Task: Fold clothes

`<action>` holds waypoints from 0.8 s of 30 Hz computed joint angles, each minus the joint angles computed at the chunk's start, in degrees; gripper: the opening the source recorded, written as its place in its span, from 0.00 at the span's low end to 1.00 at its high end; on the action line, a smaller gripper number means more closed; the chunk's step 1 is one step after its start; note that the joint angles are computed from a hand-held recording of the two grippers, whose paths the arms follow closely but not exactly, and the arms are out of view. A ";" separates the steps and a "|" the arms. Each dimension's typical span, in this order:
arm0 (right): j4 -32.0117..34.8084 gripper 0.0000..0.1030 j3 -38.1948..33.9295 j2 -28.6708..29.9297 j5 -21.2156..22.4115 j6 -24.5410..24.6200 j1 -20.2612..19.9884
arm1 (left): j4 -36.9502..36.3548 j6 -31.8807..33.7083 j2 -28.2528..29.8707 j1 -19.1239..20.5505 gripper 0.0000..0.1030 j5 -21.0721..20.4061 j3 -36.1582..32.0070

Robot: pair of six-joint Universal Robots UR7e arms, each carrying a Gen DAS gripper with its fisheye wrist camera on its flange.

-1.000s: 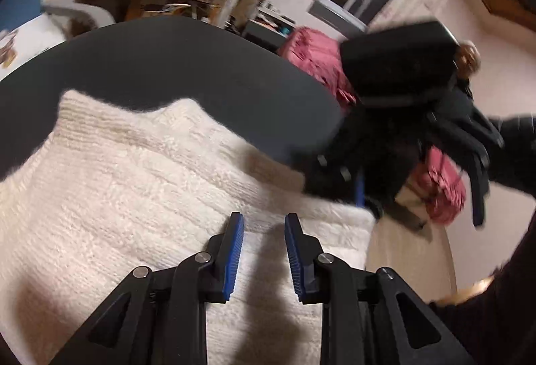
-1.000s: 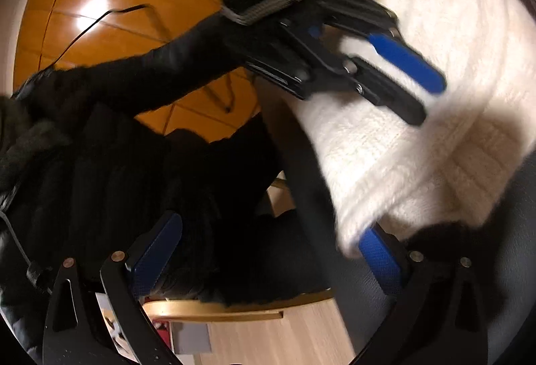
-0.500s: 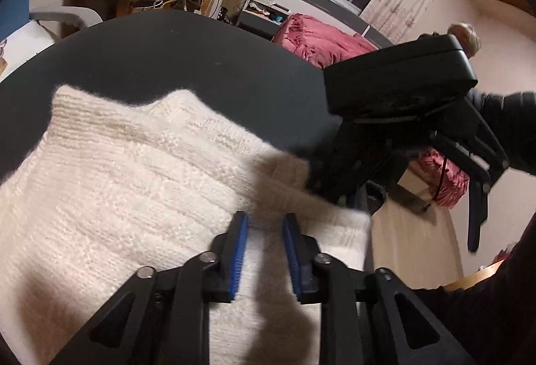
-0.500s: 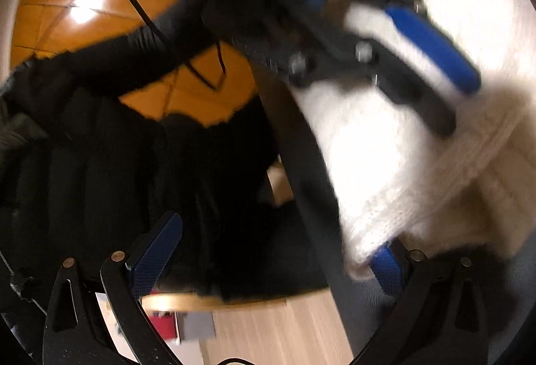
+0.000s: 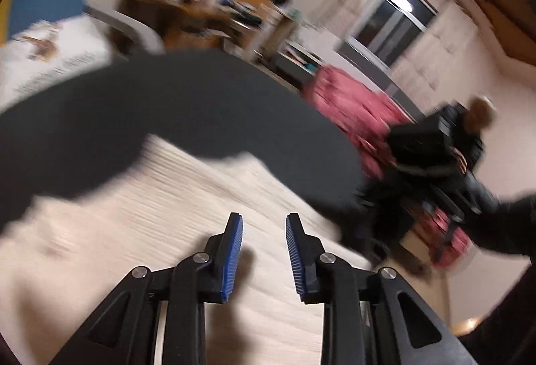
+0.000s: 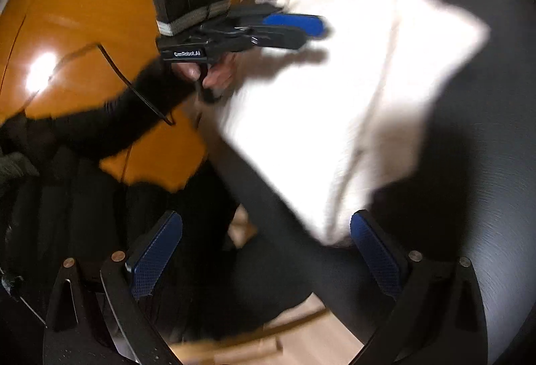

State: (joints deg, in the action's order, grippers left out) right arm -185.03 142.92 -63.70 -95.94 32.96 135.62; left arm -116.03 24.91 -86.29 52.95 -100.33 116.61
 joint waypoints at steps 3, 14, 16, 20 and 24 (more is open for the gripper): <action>-5.93 0.99 -1.04 1.44 -10.43 2.58 4.84 | -0.39 1.58 4.28 1.88 0.27 3.22 -4.53; -29.91 0.99 -1.93 16.19 -12.55 0.32 2.76 | 12.79 11.32 10.22 0.52 0.32 12.28 -10.85; -32.53 0.99 -2.20 18.33 -11.30 -0.49 1.09 | 13.07 10.13 11.20 1.20 0.32 12.00 -11.95; -34.73 0.99 -1.73 19.95 -12.53 1.72 2.16 | 16.01 11.63 13.78 1.99 0.33 10.58 -14.55; -39.95 0.99 -0.40 22.34 -14.37 4.40 3.74 | 16.10 13.65 14.72 1.76 0.33 10.80 -14.63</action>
State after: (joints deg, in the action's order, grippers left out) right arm -224.98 142.52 -41.37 -110.31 37.37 139.36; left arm -99.94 38.56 -71.57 54.70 -89.53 101.98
